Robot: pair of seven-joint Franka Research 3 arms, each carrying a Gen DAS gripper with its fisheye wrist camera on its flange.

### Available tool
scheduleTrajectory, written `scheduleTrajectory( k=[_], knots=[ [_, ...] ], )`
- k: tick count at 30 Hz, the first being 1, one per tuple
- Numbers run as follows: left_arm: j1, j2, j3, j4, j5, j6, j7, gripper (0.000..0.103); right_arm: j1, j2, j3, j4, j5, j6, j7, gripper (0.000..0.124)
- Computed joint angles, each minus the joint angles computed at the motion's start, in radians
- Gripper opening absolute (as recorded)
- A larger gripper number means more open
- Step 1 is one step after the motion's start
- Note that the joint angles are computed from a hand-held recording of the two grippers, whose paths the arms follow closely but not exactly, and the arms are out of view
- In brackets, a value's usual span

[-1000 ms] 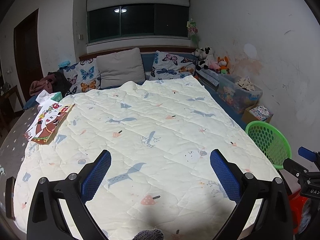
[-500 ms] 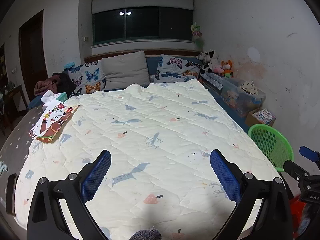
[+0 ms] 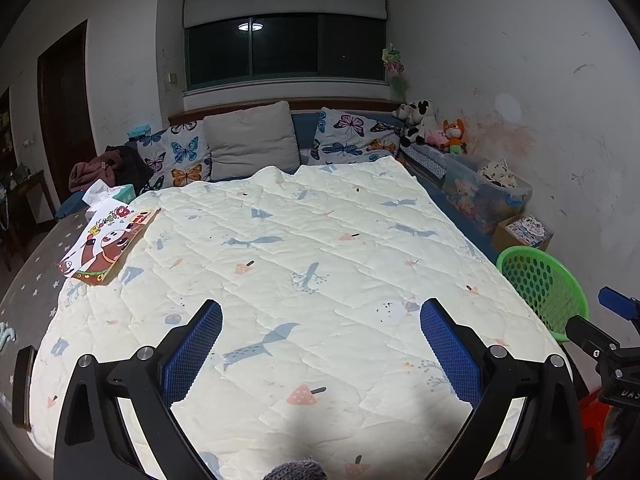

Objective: Collect trash

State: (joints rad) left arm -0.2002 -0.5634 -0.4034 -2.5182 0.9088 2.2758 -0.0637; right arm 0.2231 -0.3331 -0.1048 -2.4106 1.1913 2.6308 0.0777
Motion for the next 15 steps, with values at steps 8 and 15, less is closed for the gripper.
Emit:
scheduleTrajectory(
  k=[8,15],
  knots=[
    [-0.003,0.012,0.0,0.004,0.001,0.003,0.0,0.096,0.001,0.002,0.001,-0.005,0.004,0.004,-0.002,0.099],
    [-0.007,0.025,-0.003,0.011,0.014,-0.002,0.0,0.096,-0.002,0.008,0.002,-0.004,0.004,0.003,-0.004,0.099]
  ],
)
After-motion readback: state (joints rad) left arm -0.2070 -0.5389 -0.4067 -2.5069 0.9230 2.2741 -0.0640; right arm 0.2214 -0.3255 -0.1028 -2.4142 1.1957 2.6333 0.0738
